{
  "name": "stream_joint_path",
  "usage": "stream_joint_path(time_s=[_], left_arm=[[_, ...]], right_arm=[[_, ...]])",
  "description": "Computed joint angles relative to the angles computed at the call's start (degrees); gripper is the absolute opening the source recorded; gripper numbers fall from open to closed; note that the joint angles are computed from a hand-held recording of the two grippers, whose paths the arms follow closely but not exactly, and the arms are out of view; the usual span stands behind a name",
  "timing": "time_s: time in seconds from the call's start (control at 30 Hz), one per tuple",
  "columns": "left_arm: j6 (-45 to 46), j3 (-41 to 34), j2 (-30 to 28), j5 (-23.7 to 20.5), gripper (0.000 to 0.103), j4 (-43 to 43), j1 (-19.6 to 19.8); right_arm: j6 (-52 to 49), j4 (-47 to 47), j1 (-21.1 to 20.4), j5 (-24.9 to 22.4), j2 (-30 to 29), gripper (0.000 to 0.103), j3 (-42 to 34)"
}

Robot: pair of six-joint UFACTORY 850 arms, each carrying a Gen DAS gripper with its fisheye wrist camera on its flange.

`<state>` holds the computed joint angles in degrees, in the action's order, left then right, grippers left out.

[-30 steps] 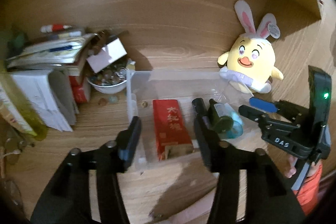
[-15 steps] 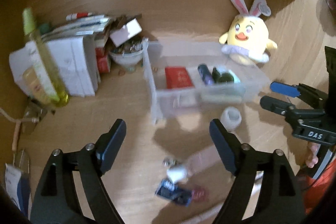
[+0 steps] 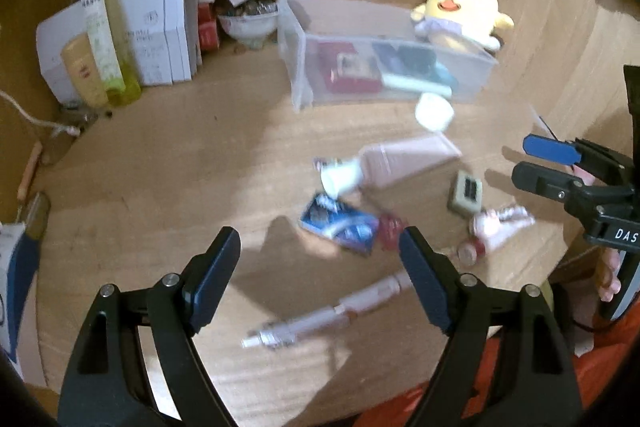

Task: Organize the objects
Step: 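Withdraw both grippers from the box toward the remaining items, then grasp the white pen with the left gripper while the right grasps the braided pink-white cord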

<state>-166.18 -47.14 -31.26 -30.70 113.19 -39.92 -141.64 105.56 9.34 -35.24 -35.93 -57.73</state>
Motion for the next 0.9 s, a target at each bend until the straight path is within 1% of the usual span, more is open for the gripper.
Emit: stream_joint_path(time_s=[0.17, 0.27, 0.4, 0.47, 0.5, 0.53, 0.57, 0.6, 0.63, 0.67, 0.7, 0.73, 0.77, 0.87, 0.9], left_arm=[[-1.7, 0.5, -0.8, 0.7, 0.082, 2.1, -1.2], [-3.8, 0.2, -1.5, 2.1, 0.082, 4.7, -0.9], [1.1, -0.9, -2.5, 1.4, 0.082, 1.4, -1.9], [0.4, -0.8, -2.6, 1.0, 0.080, 2.5, -2.2], [0.4, -0.8, -2.6, 0.8, 0.078, 2.5, -2.3], [0.4, -0.7, -2.6, 0.7, 0.073, 2.6, -2.4], [0.4, -0.6, -2.5, 0.6, 0.066, 2.9, -2.5], [0.3, -0.5, -2.4, 0.7, 0.063, 3.1, -2.5], [-0.2, -0.3, -2.1, 0.8, 0.056, 3.8, -2.4], [-0.5, -0.1, -2.0, 0.8, 0.050, 4.0, -2.4], [-0.8, 0.0, -1.9, 1.0, 0.046, 4.5, -2.3], [-1.4, 0.1, -1.8, 1.2, 0.038, 5.3, -2.2], [-1.9, 0.3, -1.6, 1.4, 0.032, 5.9, -2.2], [-3.6, 0.5, -1.3, 2.0, 0.022, 7.5, -1.9], [-4.2, 0.6, -1.3, 2.3, 0.021, 8.1, -1.7]], right_arm=[[-1.0, -1.1, 0.1, 0.1, 0.6, 0.061, 2.1], [-1.2, -2.0, 0.5, 0.3, 0.3, 0.061, 2.7], [1.4, -4.6, 1.2, 1.1, -0.9, 0.061, 1.8], [2.2, -5.0, 1.6, 2.0, -1.6, 0.061, 1.2], [2.5, -5.1, 1.8, 2.3, -1.8, 0.058, 1.1], [2.5, -4.9, 1.8, 2.4, -2.0, 0.052, 0.9], [2.9, -5.1, 1.9, 2.6, -2.0, 0.048, 0.8], [3.7, -5.9, 1.9, 2.7, -2.2, 0.042, 0.5], [4.3, -6.5, 1.9, 2.5, -2.3, 0.037, 0.3], [5.1, -7.2, 1.8, 2.4, -2.4, 0.035, 0.0], [5.0, -7.0, 1.7, 2.3, -2.4, 0.031, 0.0], [3.9, -5.8, 1.8, 2.6, -2.3, 0.027, 0.1], [3.3, -5.1, 1.8, 2.7, -2.2, 0.025, 0.2], [1.2, -2.9, 1.9, 3.2, -2.0, 0.018, 0.2], [0.2, -1.7, 1.9, 3.4, -2.0, 0.017, 0.2]])
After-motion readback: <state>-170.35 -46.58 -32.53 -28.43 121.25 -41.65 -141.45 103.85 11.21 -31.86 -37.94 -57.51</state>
